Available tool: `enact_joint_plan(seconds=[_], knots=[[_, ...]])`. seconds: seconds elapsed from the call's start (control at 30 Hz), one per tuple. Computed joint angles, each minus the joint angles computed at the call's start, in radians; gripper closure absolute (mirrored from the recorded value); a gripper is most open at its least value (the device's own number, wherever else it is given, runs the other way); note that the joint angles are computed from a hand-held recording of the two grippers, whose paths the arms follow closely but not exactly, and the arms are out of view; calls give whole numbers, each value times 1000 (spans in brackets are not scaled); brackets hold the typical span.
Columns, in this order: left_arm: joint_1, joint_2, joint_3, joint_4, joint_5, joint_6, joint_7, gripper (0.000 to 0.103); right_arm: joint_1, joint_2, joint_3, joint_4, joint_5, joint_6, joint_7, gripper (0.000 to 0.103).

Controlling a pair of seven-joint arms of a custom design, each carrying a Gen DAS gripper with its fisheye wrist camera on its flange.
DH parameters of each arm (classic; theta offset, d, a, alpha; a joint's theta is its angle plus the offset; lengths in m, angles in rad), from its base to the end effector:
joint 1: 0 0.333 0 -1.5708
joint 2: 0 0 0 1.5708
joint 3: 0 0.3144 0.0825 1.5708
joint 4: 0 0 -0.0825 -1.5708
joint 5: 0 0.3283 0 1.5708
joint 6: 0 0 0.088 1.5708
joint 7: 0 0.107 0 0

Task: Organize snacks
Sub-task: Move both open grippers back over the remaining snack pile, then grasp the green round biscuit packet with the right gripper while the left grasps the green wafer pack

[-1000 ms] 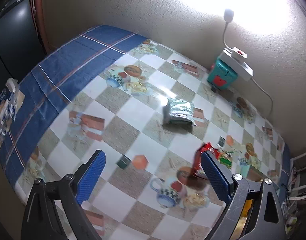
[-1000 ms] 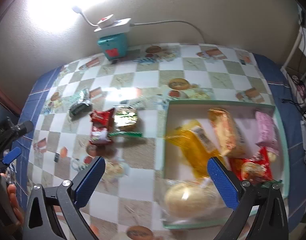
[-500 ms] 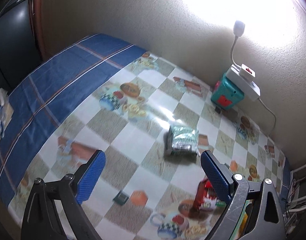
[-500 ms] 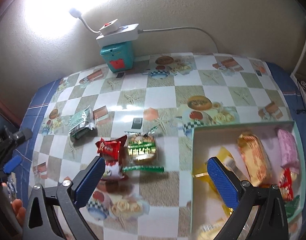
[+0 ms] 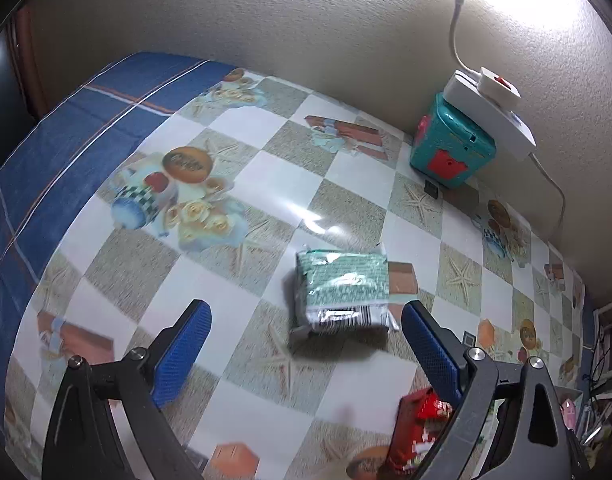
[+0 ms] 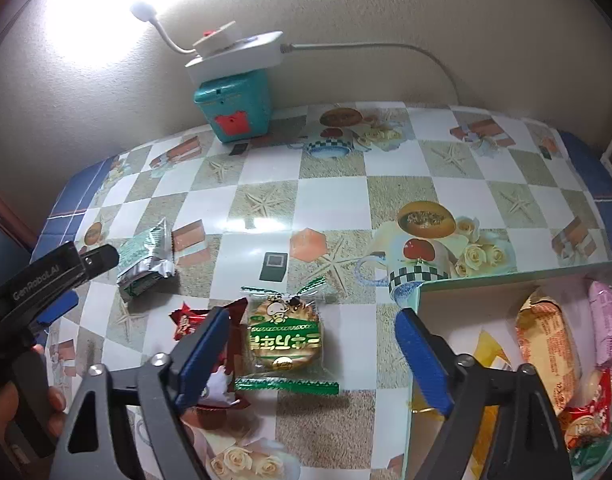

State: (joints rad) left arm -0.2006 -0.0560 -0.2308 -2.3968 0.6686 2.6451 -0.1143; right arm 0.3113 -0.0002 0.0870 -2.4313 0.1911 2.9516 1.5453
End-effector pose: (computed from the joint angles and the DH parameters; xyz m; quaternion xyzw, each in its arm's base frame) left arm 0.4199 -0.2121 0.4015 -0.8795 0.4063 -0.1905 0.1585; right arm 0.4544 0.1776 0.4025 -0.7614 0.5941 -0.1101 0.2350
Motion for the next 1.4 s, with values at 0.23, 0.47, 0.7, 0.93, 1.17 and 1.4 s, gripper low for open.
enact_joint_plan(seconds=[0.23,0.47,0.7,0.93,1.17,1.4], knots=[[6,56,14,27,64,54,-19,7,6,34,3,10,19,-6,-33,35],[-5,105,35,37,116,104,-62,10,15,49,-6,7,-30,-12,3,37],[-8,123,55,31,164,140,-103,34,15,58,-8,10,-41,-22,8,37],[-10,111,43,26,86,119,-6,44,17,54,-10,14,-63,-36,16,37],[4,61,38,-36,-14,135,80,44,25,53,-2,15,-79,-52,-8,37],[15,45,30,-57,-46,143,104,44,28,61,1,19,-65,-63,-25,37]])
